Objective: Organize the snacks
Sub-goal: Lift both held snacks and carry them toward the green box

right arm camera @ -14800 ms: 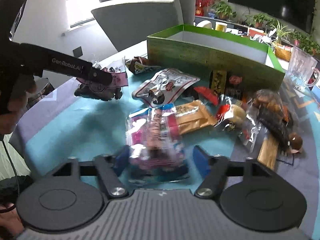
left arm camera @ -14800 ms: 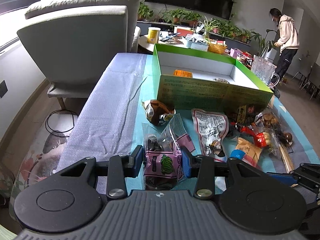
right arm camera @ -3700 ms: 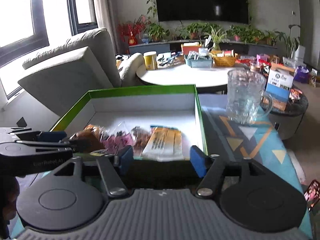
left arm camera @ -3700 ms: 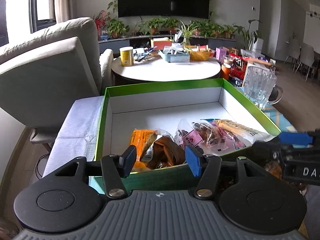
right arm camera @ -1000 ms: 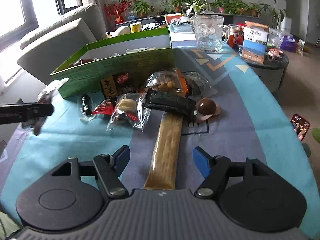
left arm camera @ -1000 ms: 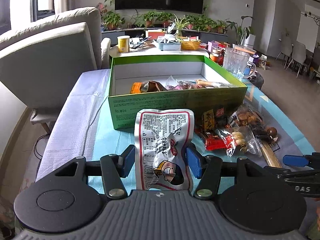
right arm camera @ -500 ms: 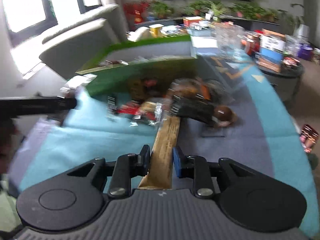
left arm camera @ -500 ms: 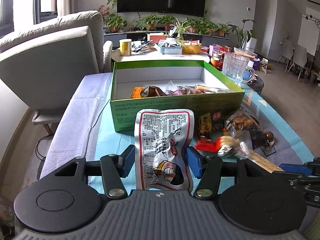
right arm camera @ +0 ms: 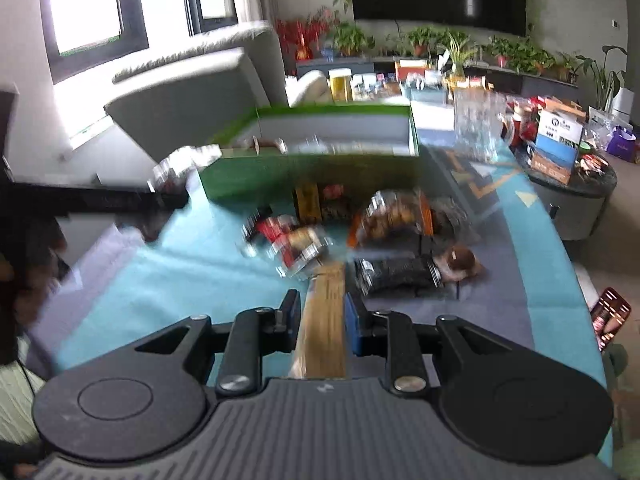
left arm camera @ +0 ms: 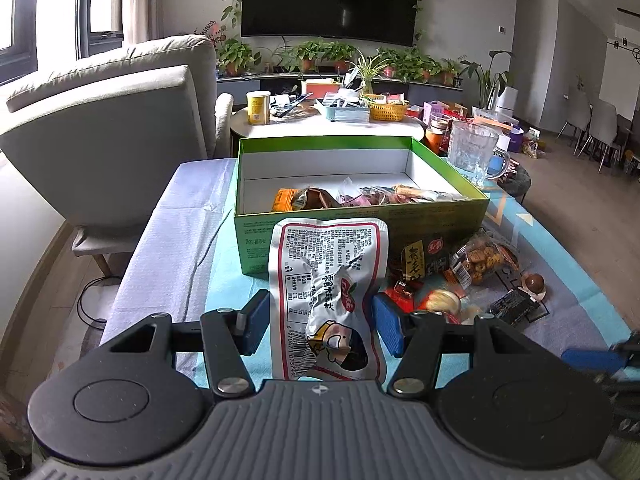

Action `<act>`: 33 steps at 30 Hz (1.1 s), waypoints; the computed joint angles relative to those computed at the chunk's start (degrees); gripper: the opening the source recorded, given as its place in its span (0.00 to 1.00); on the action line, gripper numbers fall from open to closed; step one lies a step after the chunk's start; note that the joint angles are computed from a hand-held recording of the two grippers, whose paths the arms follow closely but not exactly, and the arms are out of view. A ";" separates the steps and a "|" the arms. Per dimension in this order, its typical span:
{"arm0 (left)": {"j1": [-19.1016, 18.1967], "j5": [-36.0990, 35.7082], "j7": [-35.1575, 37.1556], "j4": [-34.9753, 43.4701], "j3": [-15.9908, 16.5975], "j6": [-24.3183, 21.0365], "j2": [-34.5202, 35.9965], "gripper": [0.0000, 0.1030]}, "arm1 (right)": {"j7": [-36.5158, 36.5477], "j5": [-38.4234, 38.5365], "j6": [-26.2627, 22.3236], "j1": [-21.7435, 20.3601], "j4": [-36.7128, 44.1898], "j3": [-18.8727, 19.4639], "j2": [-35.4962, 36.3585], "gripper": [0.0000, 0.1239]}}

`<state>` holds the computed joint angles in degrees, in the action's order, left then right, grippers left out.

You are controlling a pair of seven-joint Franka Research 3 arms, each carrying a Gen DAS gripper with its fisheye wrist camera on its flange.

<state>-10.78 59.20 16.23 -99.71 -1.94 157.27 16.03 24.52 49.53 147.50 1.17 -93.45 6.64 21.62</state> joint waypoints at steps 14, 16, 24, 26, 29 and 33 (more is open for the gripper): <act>0.06 -1.41 0.82 0.40 0.02 -0.64 0.88 0.51 | 12.28 -7.13 -3.53 0.74 5.50 -0.76 4.98 0.36; 0.10 -2.01 1.45 0.72 -0.01 -0.62 1.29 0.51 | 12.71 -7.69 -4.11 0.76 6.43 -0.38 5.64 0.36; 0.08 -4.06 3.17 1.24 0.38 0.17 2.17 0.51 | 13.93 -10.44 -1.13 2.47 9.32 0.61 8.56 0.32; -0.11 -3.78 2.86 1.10 0.69 0.33 2.01 0.51 | 14.63 -11.89 0.70 3.15 9.08 0.22 8.59 0.19; -0.32 -2.84 1.61 0.54 1.07 0.49 1.49 0.51 | 16.53 -10.27 -2.62 1.34 9.72 1.07 8.25 0.18; -0.43 -1.51 0.28 0.09 1.04 0.40 0.90 0.51 | 13.34 -6.18 -0.81 -0.23 6.38 2.24 5.09 0.18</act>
